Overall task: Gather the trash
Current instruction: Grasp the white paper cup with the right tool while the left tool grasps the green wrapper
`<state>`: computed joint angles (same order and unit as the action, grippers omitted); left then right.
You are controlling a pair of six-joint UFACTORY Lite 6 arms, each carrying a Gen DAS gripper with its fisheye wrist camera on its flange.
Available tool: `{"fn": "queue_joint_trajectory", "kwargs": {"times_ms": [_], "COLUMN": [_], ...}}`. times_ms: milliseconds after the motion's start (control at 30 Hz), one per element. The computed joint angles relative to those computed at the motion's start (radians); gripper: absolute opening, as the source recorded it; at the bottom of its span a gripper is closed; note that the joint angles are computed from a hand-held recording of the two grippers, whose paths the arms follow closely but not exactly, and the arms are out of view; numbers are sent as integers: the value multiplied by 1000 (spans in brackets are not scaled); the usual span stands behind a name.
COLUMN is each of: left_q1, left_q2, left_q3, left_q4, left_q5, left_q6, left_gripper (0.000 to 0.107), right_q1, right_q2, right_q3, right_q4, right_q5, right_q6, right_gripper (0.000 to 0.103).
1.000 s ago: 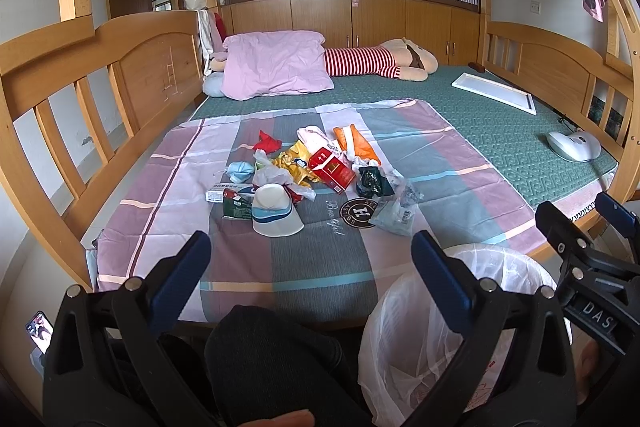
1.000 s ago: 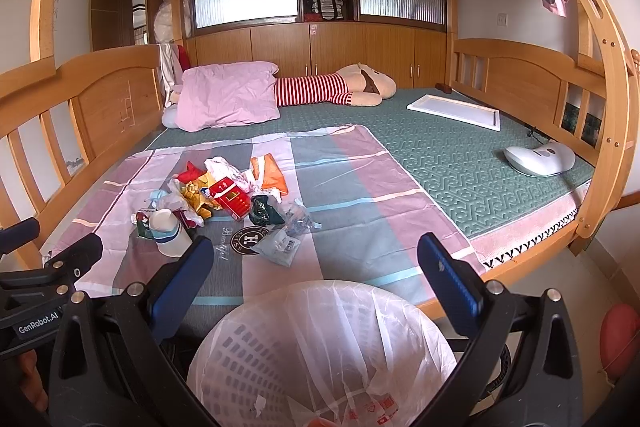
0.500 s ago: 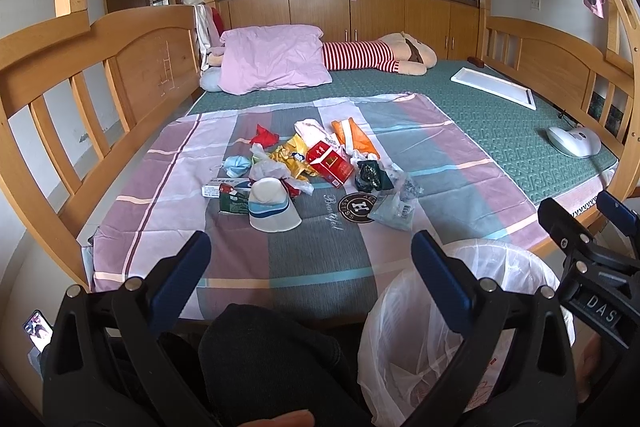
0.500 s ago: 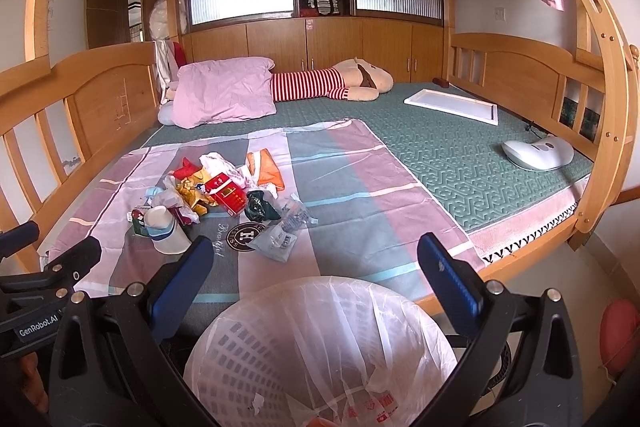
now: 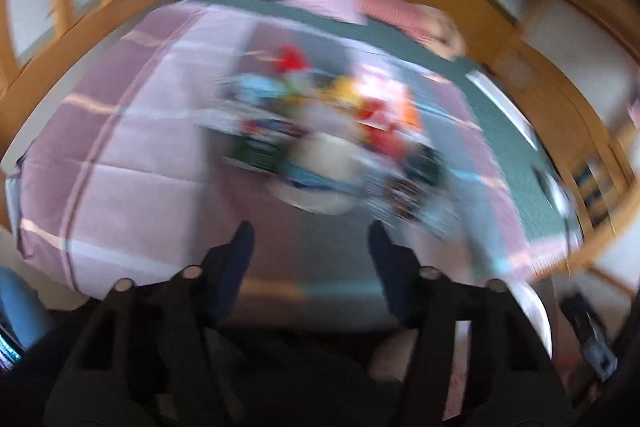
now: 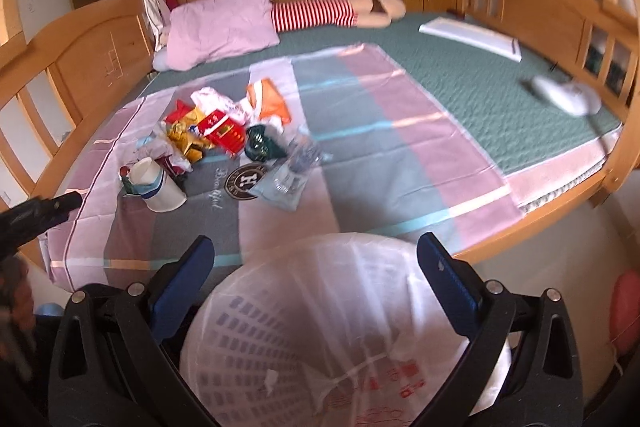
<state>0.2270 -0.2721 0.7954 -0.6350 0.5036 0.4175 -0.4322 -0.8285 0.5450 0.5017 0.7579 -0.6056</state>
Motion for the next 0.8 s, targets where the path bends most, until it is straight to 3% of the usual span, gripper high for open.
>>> {"fn": "queue_joint_trajectory", "kwargs": {"times_ms": [100,133,167,233,300,500,533,567,667,800], "left_q1": [162,188,210,225,199,132,126,112,102,120], "left_q2": [313,417,522,731,919,1148,1159,1160,1143,1063], "left_q3": [188,263,355,549,759,1006,1008,997,961,859], "left_q4": [-241,-302,-322,-370,-290,-235,-235,-211,-207,-194], "left_q5": [55,70,118,172,227,400,398,376,328,271], "left_q6": [284,328,343,296,168,88,87,81,130,156], "left_gripper": [57,61,73,79,80,80,75,58,34,20], "right_q1": [229,313,394,535,643,837,859,875,949,968], "right_q2": [86,113,146,212,294,570,606,633,725,930], "right_q3": [41,54,72,117,171,347,372,390,451,606], "right_q4": [-186,-255,-326,-471,-559,-605,-569,-567,-693,-671], "right_q5": [-85,-111,-135,-158,-173,-229,-241,-246,-253,-274], "right_q6": [297,402,506,716,861,1040,1031,1039,1167,1157], "right_gripper": [89,89,89,89,89,89,89,89,89,89]}}
